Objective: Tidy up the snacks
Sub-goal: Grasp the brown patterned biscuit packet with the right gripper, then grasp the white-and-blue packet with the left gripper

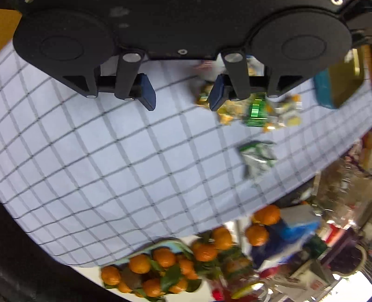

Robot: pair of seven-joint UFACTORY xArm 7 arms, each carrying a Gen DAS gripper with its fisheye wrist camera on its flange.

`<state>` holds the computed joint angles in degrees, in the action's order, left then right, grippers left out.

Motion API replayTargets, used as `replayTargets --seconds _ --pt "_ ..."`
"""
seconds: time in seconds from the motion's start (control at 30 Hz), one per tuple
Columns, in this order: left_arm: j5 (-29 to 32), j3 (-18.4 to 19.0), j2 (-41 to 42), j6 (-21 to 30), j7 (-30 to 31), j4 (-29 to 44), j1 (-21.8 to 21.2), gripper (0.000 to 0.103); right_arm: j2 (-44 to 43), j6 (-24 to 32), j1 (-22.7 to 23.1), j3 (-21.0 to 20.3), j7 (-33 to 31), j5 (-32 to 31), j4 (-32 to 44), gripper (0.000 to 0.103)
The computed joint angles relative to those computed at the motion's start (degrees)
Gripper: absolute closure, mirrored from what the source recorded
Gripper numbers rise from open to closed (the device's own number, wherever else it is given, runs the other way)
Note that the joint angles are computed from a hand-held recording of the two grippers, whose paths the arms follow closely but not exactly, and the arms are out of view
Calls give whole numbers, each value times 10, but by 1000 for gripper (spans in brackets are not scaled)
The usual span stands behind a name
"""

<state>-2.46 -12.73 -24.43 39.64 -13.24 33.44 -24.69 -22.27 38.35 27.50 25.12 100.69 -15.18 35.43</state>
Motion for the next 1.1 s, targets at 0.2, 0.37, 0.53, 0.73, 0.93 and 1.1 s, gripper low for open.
replayTargets --seconds 0.2,0.37,0.53,0.73,0.93,1.1 --pt "-5 3 -5 1 2 -1 -2 56 72 -32 -8 9 11 -46 55 49" --pt "-12 8 -11 1 7 -3 -1 56 114 -30 7 -6 26 -61 81 47" --pt "-30 16 -15 3 21 -6 -7 56 139 -8 27 -22 34 -77 105 41" --pt "-98 36 -10 4 73 -5 -34 56 165 61 56 -38 -22 -58 138 42" --pt "-119 23 -6 -15 97 -11 -50 56 123 66 57 -51 -25 -3 90 44" --pt "-137 19 16 -36 107 -13 -64 55 96 75 48 -46 -29 14 65 44"
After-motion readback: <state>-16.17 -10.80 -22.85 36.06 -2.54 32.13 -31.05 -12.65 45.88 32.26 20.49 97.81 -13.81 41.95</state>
